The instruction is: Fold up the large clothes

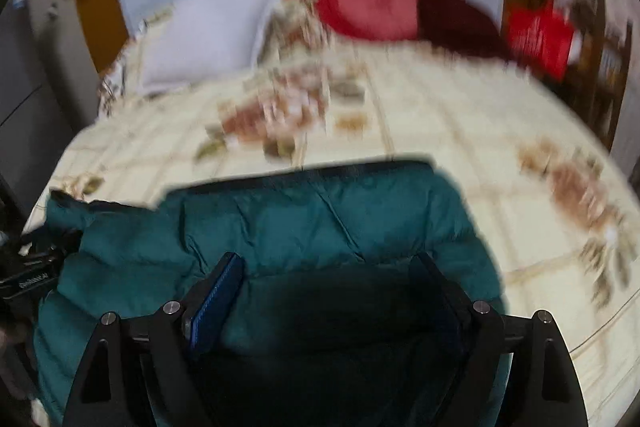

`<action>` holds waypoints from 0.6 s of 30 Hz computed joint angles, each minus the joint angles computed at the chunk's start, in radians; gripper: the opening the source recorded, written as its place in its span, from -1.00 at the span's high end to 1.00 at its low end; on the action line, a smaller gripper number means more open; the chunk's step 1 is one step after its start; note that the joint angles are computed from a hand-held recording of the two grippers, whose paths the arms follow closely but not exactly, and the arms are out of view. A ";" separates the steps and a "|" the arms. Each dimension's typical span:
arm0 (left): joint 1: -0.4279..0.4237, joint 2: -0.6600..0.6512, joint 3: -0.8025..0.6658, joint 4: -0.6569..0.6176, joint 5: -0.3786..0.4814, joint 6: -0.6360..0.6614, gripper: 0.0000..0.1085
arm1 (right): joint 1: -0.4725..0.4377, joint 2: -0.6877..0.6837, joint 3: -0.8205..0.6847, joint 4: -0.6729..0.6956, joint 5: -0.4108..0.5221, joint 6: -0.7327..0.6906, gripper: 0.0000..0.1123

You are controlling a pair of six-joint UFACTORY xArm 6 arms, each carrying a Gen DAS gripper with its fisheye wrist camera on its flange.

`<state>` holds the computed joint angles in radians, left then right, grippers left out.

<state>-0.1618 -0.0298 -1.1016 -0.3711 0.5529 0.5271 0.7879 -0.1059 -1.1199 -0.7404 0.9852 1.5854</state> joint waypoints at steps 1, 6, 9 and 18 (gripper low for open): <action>0.006 -0.001 0.002 -0.007 -0.001 -0.013 -0.89 | -0.012 0.005 0.007 0.016 -0.017 -0.016 -0.59; 0.013 0.032 -0.004 0.014 -0.036 -0.094 -0.89 | -0.082 0.045 0.032 0.081 -0.121 -0.086 -0.76; 0.002 0.035 0.007 0.053 -0.054 -0.126 -0.89 | -0.087 0.061 0.022 0.099 -0.118 -0.109 -0.79; 0.009 0.038 0.002 0.040 -0.036 -0.100 -0.89 | -0.078 0.072 0.003 0.107 -0.096 -0.133 -0.83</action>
